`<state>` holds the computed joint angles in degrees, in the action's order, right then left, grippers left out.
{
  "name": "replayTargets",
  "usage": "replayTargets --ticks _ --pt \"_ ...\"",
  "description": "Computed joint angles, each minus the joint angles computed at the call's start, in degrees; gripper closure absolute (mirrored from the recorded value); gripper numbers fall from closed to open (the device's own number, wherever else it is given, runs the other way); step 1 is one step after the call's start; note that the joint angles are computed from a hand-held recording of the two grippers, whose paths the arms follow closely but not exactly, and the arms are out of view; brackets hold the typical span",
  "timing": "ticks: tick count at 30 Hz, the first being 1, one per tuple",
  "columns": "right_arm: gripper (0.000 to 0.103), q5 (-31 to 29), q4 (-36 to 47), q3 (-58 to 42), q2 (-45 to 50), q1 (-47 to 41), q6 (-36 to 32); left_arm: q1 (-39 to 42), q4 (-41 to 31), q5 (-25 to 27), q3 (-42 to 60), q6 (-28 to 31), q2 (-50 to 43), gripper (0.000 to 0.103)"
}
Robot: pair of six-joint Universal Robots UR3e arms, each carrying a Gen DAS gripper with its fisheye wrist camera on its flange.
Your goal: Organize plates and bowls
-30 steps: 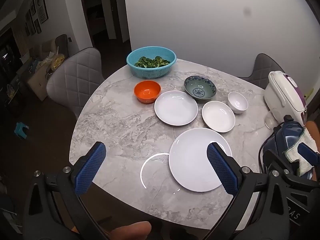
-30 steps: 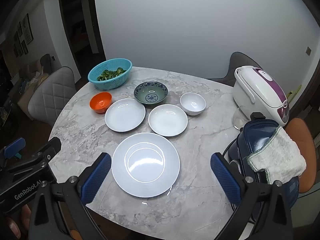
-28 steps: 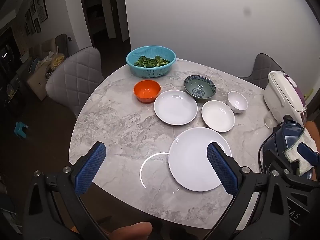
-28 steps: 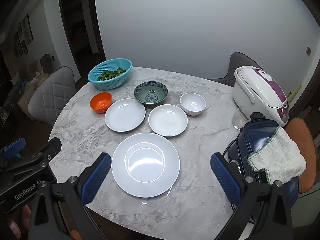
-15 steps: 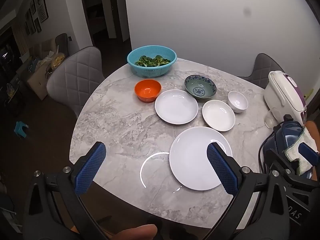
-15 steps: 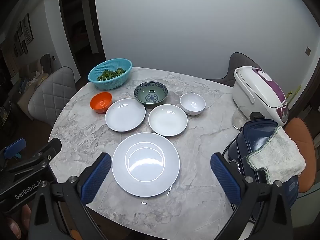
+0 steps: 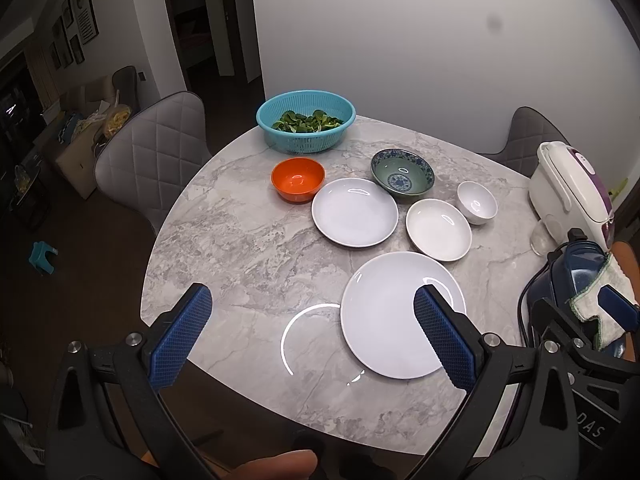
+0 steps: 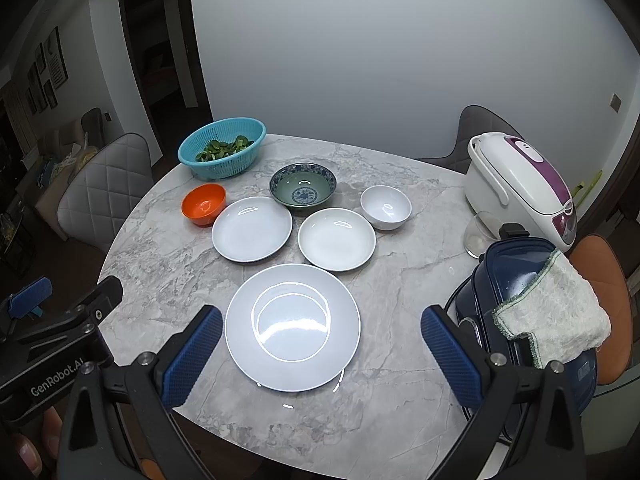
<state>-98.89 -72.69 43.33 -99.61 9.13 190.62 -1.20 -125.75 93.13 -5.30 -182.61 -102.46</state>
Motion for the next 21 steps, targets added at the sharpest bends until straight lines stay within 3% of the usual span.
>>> replayTargets --ticks 21 --pt "0.001 -0.07 -0.58 0.7 -0.16 0.12 0.11 0.0 -0.49 0.0 0.88 0.02 -0.38 0.001"
